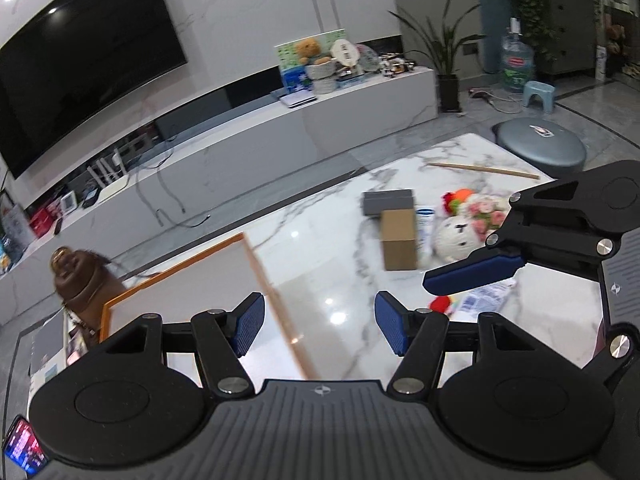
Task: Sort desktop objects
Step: 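Move both open tools back over the table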
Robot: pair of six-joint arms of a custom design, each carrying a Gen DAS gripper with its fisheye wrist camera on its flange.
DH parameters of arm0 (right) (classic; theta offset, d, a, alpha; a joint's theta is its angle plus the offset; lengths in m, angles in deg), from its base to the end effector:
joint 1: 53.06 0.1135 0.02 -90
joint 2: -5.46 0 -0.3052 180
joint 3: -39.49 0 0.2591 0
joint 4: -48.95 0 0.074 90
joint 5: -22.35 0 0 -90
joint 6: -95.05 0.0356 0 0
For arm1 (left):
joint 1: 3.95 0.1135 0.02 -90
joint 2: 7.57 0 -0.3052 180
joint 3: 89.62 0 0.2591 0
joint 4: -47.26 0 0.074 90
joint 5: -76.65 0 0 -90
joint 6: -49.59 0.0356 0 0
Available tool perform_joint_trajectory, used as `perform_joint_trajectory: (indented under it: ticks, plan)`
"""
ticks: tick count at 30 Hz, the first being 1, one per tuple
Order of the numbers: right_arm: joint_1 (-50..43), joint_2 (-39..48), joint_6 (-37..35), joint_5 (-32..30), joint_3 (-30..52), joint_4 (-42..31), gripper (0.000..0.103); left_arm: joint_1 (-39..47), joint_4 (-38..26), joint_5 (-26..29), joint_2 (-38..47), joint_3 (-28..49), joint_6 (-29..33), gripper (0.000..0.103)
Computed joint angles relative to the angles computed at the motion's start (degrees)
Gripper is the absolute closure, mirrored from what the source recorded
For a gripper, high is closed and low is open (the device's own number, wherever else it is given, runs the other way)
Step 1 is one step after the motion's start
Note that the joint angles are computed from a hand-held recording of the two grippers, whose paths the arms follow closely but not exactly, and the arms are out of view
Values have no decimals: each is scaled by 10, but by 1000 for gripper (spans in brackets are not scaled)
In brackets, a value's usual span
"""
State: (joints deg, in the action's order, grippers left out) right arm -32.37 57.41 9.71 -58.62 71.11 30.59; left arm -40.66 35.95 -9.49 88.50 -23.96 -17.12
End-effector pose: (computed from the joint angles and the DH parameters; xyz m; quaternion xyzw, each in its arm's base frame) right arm 0.1517 0.0513 0.1956 -0.0915 0.8946 0.0255 0.4367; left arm 0.2851 -0.2156 0.2130 0.4679 0.7830 -0.0783 0.4023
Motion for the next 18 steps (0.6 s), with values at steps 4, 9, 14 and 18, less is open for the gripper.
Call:
perform_joint_trajectory:
  ticks: [4, 9, 14, 18]
  plan:
    - [-16, -39, -8, -3, -11, -32, 28, -28, 3, -8, 5, -1, -3, 32]
    - [-76, -101, -40, -43, -27, -81, 28, -70, 8, -32, 18, 0, -4, 32]
    - [-134, -130, -70, -79, -43, -106, 28, -103, 12, -50, 41, 6, -3, 32]
    - [-177, -146, -91, -109, -54, -114, 28, -113, 14, -54, 55, 9, -2, 31]
